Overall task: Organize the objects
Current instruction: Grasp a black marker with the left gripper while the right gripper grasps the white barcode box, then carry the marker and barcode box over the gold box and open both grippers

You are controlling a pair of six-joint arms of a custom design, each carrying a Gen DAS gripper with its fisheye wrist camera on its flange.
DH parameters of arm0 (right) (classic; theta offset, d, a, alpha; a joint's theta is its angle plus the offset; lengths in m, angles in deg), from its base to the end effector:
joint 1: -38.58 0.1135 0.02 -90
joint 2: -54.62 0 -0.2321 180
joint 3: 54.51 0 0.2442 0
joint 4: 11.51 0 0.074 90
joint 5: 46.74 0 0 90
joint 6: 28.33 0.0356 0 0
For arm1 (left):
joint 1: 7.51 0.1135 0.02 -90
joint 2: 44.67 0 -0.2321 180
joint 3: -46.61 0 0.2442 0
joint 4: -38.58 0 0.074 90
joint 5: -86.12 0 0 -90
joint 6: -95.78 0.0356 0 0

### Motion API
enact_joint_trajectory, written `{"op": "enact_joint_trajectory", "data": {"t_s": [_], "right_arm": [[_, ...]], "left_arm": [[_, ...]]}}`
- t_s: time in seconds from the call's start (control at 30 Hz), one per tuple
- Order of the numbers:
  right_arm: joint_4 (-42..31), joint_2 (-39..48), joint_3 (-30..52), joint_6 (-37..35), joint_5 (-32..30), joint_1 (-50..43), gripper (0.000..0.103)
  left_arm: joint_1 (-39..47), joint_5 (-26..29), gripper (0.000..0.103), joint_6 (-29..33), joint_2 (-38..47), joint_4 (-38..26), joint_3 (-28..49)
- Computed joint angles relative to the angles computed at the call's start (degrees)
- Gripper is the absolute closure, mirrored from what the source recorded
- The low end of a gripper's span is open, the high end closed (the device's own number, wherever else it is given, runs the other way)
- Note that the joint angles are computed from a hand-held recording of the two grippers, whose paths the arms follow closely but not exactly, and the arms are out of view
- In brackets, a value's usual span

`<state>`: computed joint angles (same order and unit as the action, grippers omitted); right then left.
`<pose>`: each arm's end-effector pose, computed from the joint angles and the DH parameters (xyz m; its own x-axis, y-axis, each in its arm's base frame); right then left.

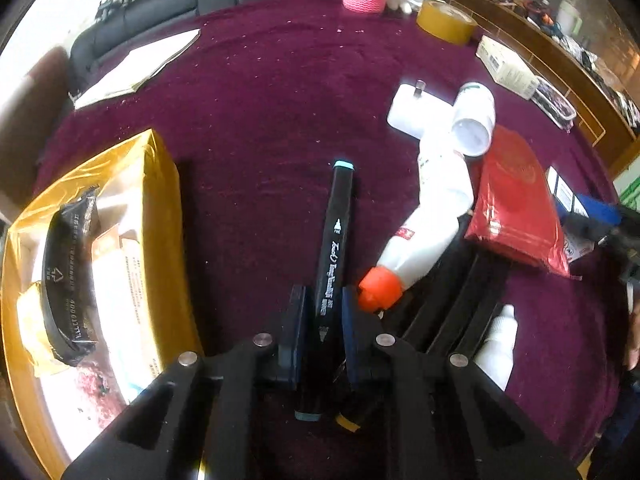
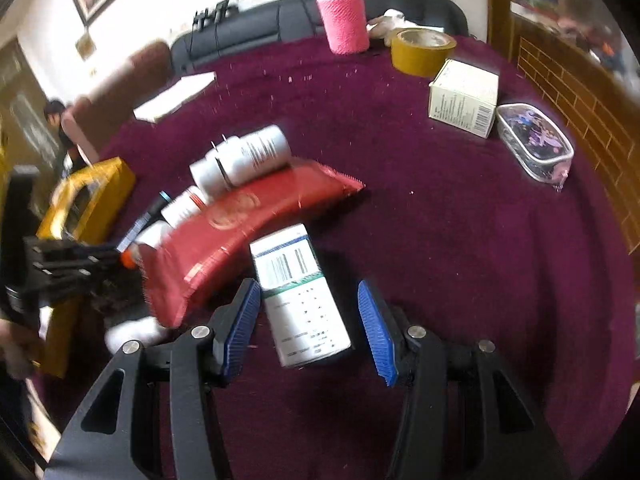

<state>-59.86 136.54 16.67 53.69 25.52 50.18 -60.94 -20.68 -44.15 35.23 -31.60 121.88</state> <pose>0.2748 0.0675 0.2052 -0.7844 -0.2960 -0.5450 -0.4582 0.8688 0.1876 0.1578 -0.1955 0.2180 -0.9240 0.0159 -0.3821 0.0259 0.9994 -0.0210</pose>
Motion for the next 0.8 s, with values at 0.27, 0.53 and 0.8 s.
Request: {"op": "enact_joint_trajectory", "data": {"t_s": [0.27,0.53,0.8], "right_arm": [[5.3,2.1,-2.6,-1.5,6.3,4.0,0.072],[4.6,-5.1,-7.2,0.1,2.8,0.9,0.072],[2.9,-12.5,-8.8,4.1,0.2,2.3,0.072]], "left_arm": [[-1.3,-3.1,0.09,-0.7,3.8,-0.4,2.3],[-3.1,-3.5,0.092,-4.0,-2.3,1.0,-1.1],[-5.2,-3.5,0.091,-5.0,-5.0,0.1,-0.7]]}}
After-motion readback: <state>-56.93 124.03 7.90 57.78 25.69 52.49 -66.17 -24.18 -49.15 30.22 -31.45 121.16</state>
